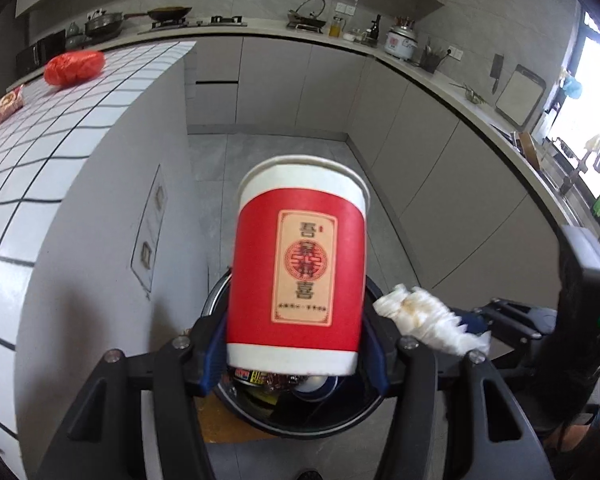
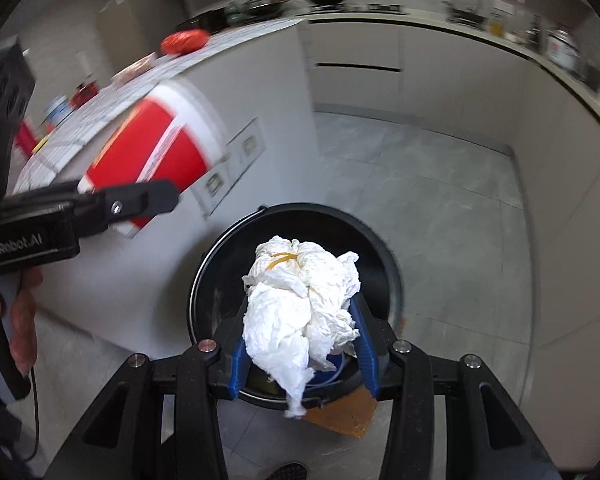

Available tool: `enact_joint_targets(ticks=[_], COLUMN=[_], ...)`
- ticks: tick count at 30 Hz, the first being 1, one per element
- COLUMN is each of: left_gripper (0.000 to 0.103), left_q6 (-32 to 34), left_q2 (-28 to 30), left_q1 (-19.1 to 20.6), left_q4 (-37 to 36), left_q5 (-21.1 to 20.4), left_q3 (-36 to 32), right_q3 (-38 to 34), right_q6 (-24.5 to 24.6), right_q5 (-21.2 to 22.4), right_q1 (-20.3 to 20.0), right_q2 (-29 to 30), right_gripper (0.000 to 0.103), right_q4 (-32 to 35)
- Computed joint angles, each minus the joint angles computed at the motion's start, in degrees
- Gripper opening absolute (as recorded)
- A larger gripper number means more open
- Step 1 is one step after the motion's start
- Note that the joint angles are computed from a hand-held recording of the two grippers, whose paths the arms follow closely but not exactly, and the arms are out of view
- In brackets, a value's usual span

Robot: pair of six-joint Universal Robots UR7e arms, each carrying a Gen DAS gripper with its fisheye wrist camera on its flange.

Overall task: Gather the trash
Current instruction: 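Open both grippers to drop the red cup and tissue into the bin, then move both open grippers back to the island toward the carton and red bag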

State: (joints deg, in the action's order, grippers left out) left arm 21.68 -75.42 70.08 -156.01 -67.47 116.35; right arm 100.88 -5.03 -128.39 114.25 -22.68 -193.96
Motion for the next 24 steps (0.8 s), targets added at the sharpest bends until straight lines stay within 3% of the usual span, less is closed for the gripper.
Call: enact_joint_targets(ticks=[1,2,3,5,8,21,24], left_gripper=[0.081,0.088,0.091,0.093,0.094,0.094,0.094], left_q6=[-0.3,-1.4,-1.8,-1.8,-2.7,-2.5,-2.6], left_q2=[0.4,0.8,0.6,0.3,0.4,0.8,0.2], left_q1=[-0.1,-0.2,0.0,0.1,0.5,-1.0,-1.1], left_q4=[-0.5,-0.8,-1.6,-2.1,-2.7,-6.6,-6.6], left_q5=[0.1,0.6,-0.1,-0.4,0.2,6.2,7.7], left_q3=[-0.1,-0.4,-0.4,-0.7,-0.8,1.8,2.1], right_q3=[-0.8,-1.8,-2.5,-1.3,1.8,2.1,1.8], right_q6=[-3.3,-5.9,-8.8,-8.7,-8.6,-6.0,-2.6], right_q5=[-0.1,-2.6,-4.9,-4.6,-2.2,-1.8,-3.0], right_q1=[-0.5,-0.7,-1.2,-2.1,-2.9,-2.0,-1.6], right_q2=[1.4,2.9,4.3,3.8,2.8,1.7,0.9], right_gripper=[0.075,0.103,0.103,0.103,0.103,0.103,0.103], right_q4=[-1.8,-2.8,-3.8,-3.4,-9.3,-7.3,-3.9])
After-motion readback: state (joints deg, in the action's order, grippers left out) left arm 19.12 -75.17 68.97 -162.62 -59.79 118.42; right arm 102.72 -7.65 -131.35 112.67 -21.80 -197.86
